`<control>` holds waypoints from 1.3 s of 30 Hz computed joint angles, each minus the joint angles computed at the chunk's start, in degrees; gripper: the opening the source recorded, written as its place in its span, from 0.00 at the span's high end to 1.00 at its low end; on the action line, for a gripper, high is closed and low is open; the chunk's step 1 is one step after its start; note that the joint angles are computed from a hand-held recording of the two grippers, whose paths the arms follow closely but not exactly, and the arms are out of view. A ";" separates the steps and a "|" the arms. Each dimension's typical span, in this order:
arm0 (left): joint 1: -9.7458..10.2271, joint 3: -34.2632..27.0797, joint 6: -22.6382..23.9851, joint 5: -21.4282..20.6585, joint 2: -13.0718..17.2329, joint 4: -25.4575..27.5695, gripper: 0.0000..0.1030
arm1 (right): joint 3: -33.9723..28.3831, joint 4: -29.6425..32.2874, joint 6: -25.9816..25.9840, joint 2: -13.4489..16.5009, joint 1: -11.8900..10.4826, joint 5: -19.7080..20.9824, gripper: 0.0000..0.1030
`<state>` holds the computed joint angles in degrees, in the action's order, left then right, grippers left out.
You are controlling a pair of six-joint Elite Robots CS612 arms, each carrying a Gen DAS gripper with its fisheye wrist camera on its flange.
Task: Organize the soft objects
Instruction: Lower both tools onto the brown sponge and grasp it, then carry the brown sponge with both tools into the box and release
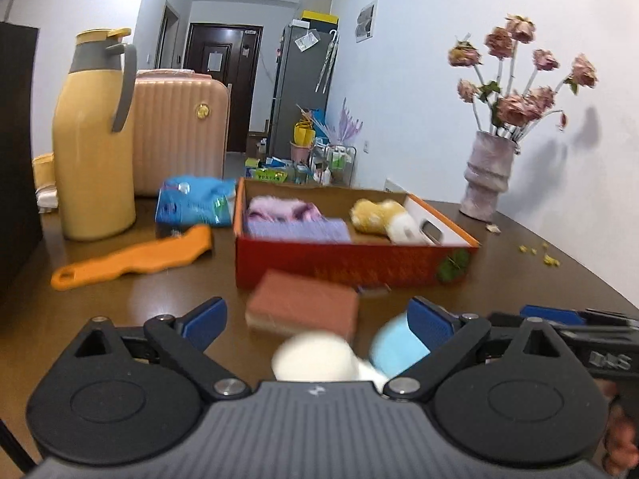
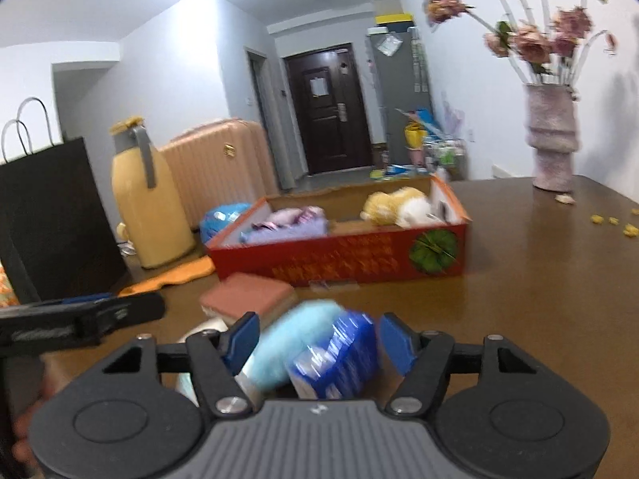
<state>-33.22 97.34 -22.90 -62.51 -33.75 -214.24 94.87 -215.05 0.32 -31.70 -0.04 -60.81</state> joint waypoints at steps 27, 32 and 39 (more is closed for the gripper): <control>8.49 -8.66 -9.85 -23.04 2.14 8.92 0.69 | -15.49 21.64 0.78 3.67 3.67 3.28 0.78; 4.71 -3.57 -8.19 -19.31 -1.15 2.43 0.69 | -7.98 7.92 2.23 0.39 1.87 4.21 0.78; -0.74 1.01 -9.69 -16.75 -2.56 -2.75 0.69 | 3.54 -3.76 4.31 -3.43 -2.35 6.09 0.78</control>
